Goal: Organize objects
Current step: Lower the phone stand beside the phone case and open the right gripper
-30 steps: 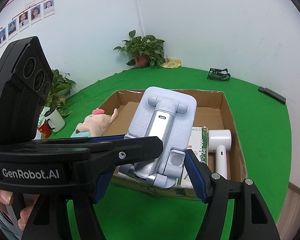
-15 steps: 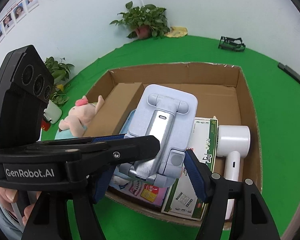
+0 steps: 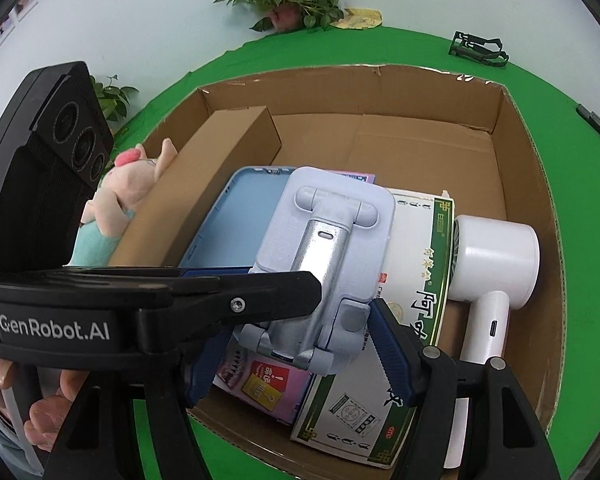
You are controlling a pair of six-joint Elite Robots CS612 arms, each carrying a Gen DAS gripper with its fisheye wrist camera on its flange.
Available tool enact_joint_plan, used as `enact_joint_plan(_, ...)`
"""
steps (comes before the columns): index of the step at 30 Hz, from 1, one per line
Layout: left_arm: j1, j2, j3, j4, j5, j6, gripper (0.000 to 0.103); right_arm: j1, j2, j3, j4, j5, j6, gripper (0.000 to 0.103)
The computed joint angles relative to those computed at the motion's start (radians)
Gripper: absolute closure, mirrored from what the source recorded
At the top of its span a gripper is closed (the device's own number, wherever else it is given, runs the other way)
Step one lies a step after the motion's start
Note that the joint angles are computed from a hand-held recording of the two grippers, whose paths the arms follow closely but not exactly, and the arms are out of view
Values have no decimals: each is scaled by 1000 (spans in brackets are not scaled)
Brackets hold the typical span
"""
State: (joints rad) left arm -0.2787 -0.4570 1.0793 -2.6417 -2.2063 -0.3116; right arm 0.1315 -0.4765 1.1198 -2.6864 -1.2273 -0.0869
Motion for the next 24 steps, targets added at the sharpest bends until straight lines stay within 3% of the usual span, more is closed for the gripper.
enact_joint_plan(4,0,-17,26,-21,18,22,68,6,0,1,-5,-44,-4,36)
enact_joint_plan(8,4,-56,90,-104,45,49,67,2,-1,9,-26,-24,20,34)
enact_joint_plan(13,-4,-145,249,-347,284,104,62,1,-18,53,-105,-23,59,30)
enact_joint_plan(14,-8,-163,289,-420,354,116,58,3,-26,74,-145,-39,71,18)
enact_joint_plan(16,-17,-184,351,-550,489,130,29,13,-46,136,-287,-108,107,0)
enact_joint_plan(17,-27,-189,390,-648,589,140,22,20,-53,163,-353,-146,114,0)
enact_joint_plan(20,-50,-175,455,-860,755,221,20,47,-65,234,-533,-253,100,0)
enact_joint_plan(24,-73,-145,479,-916,895,285,20,76,-53,273,-663,-354,103,0)
